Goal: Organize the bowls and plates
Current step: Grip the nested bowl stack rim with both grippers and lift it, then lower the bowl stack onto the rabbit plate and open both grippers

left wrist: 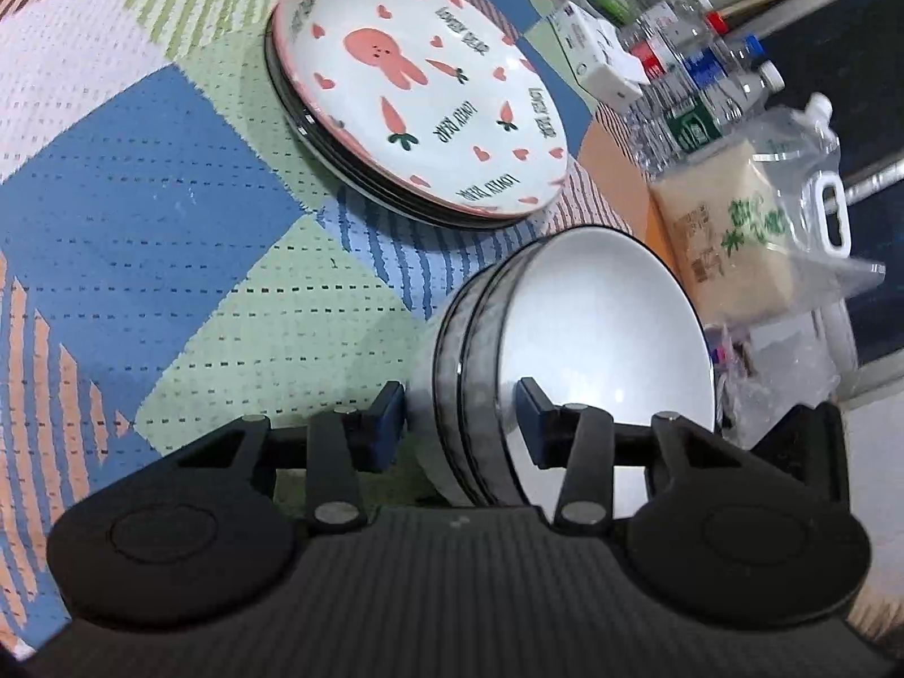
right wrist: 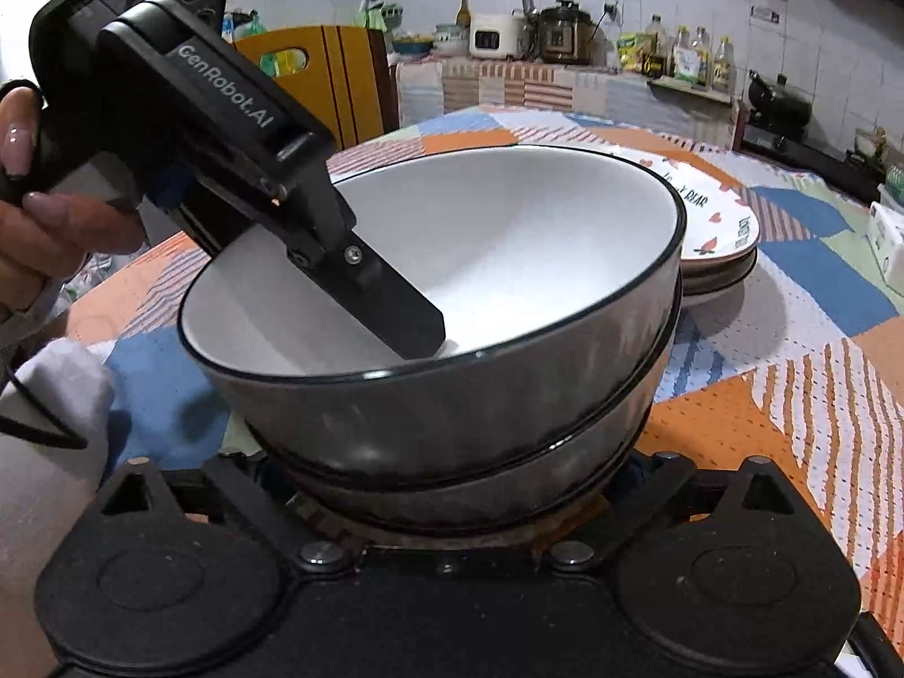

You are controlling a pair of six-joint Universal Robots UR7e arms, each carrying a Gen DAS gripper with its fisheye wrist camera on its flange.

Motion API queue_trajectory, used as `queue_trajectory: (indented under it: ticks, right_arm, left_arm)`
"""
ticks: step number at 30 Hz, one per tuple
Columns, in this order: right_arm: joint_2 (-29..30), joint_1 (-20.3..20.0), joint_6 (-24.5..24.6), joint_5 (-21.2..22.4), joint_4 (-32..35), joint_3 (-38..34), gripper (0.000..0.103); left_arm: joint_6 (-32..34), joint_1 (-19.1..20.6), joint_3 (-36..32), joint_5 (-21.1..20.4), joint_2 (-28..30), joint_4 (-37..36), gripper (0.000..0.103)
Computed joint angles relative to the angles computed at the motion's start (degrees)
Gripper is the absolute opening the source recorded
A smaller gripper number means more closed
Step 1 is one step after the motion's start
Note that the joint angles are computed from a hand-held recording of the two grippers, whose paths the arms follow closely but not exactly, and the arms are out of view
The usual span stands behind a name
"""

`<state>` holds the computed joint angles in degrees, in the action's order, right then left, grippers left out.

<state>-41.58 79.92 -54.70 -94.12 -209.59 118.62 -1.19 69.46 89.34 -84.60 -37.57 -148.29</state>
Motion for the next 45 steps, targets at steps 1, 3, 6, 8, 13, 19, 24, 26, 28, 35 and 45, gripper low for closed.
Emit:
queue_trajectory:
  ticks: [1, 3, 6, 8, 13, 19, 24, 26, 28, 35, 45]
  right_arm:
    - [0.1, 0.0, 0.0, 0.0, -0.4, 0.1, 0.1]
    - [0.3, 0.1, -0.2, -0.4, -2.2, 0.9, 0.1]
    - [0.2, 0.0, -0.6, 0.1, -4.6, 2.5, 0.1]
    - [-0.7, -0.2, 0.4, 1.1, -4.5, 3.6, 0.1]
    - [-1.3, 0.4, -0.6, 2.1, -7.0, 5.1, 0.1]
    - [-3.1, 1.9, 0.9, 3.5, -6.1, 4.0, 0.1]
    - [-5.0, 4.0, 2.8, 3.2, -1.3, 0.6, 0.1]
    - [-5.1, 4.4, 2.8, 3.3, 0.2, -1.2, 0.1]
    - [-4.9, 5.1, 2.1, 2.8, 0.9, -2.8, 0.1]
    - [-3.5, 5.4, -2.7, 2.1, 9.0, -10.1, 0.1]
    - [2.6, 4.6, 4.3, 0.8, 13.6, -21.4, 0.1]
  left_arm:
    - [0.8, -0.2, 0.0, 0.3, -0.1, 0.4, 0.041]
    - [2.4, -0.9, 0.0, 1.0, -0.4, 1.4, 0.041]
    - [3.2, -1.6, 1.2, 1.5, -1.4, 1.5, 0.041]
    - [2.7, -1.8, 1.8, 1.4, -2.1, 1.9, 0.041]
    - [2.6, -2.5, 2.2, 0.6, -3.7, 2.6, 0.041]
    - [2.6, -4.2, -0.8, 1.1, -4.9, 5.8, 0.041]
    - [3.2, -5.5, -6.4, 1.9, -4.0, 10.2, 0.041]
    - [3.0, -5.8, -8.2, 2.3, -3.6, 10.8, 0.041]
    - [2.3, -6.0, -10.3, 2.5, -2.9, 11.6, 0.042]
    - [-0.3, -5.3, -19.8, 5.1, 2.3, 15.0, 0.044]
    - [2.6, -3.2, -36.1, 6.7, 13.4, 18.0, 0.045]
